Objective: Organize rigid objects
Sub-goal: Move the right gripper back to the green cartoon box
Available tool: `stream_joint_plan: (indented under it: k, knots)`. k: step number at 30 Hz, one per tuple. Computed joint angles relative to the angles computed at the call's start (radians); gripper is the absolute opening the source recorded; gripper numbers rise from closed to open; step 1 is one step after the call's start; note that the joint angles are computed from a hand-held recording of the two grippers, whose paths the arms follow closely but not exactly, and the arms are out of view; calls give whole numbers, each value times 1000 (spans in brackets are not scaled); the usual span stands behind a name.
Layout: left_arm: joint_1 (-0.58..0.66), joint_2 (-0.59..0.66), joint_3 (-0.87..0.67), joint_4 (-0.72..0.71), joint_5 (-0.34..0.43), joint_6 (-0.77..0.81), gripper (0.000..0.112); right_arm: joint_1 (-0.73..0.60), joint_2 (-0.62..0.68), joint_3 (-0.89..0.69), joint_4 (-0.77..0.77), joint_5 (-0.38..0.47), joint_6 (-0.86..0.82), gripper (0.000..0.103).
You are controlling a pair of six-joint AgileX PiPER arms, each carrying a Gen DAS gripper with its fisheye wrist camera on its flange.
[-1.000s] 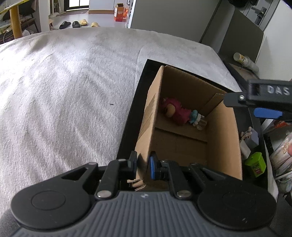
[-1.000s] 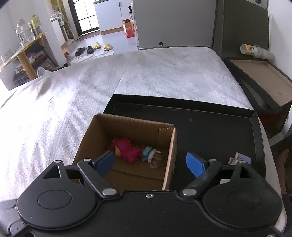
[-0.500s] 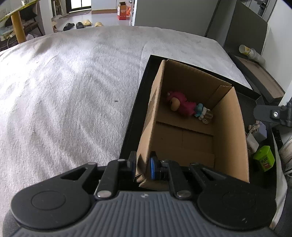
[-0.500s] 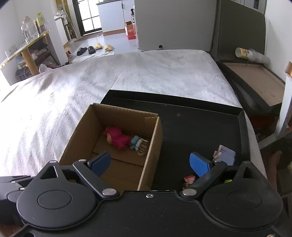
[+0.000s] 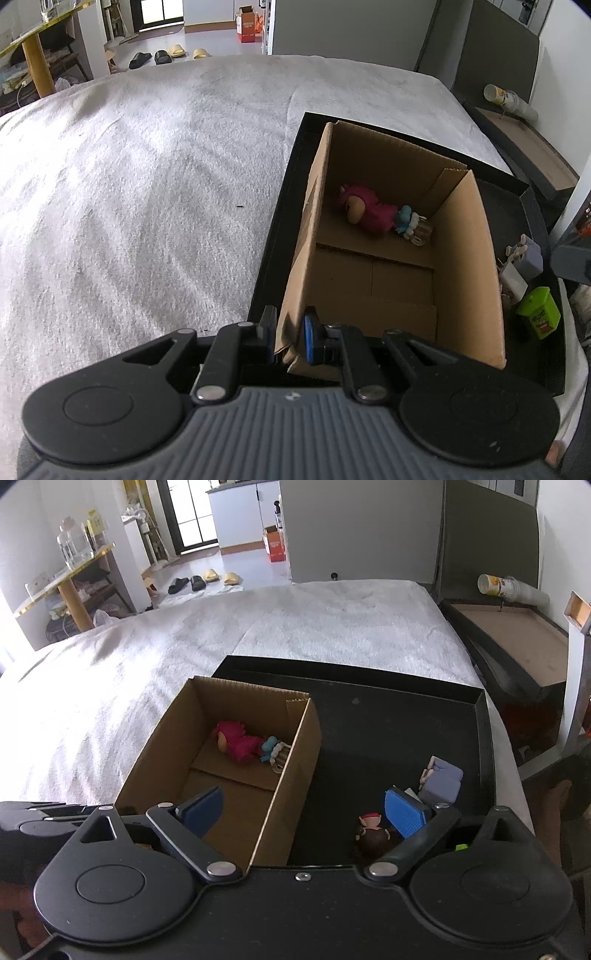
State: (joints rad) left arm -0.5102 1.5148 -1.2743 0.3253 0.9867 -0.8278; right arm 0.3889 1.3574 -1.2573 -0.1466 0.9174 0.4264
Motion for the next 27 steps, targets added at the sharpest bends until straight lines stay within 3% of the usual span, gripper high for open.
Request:
stream_joint_plan:
  k: [11, 18, 27]
  knots:
    - [-34, 35, -42, 49, 60, -26, 13, -63, -128, 161, -52, -69, 49, 94]
    - [-55, 57, -65, 78, 95, -31, 13, -115, -197, 276, -57, -115, 87, 87]
    - [-72, 76, -87, 98, 124, -32, 13, -231, -243, 389, 85, -178, -43, 76]
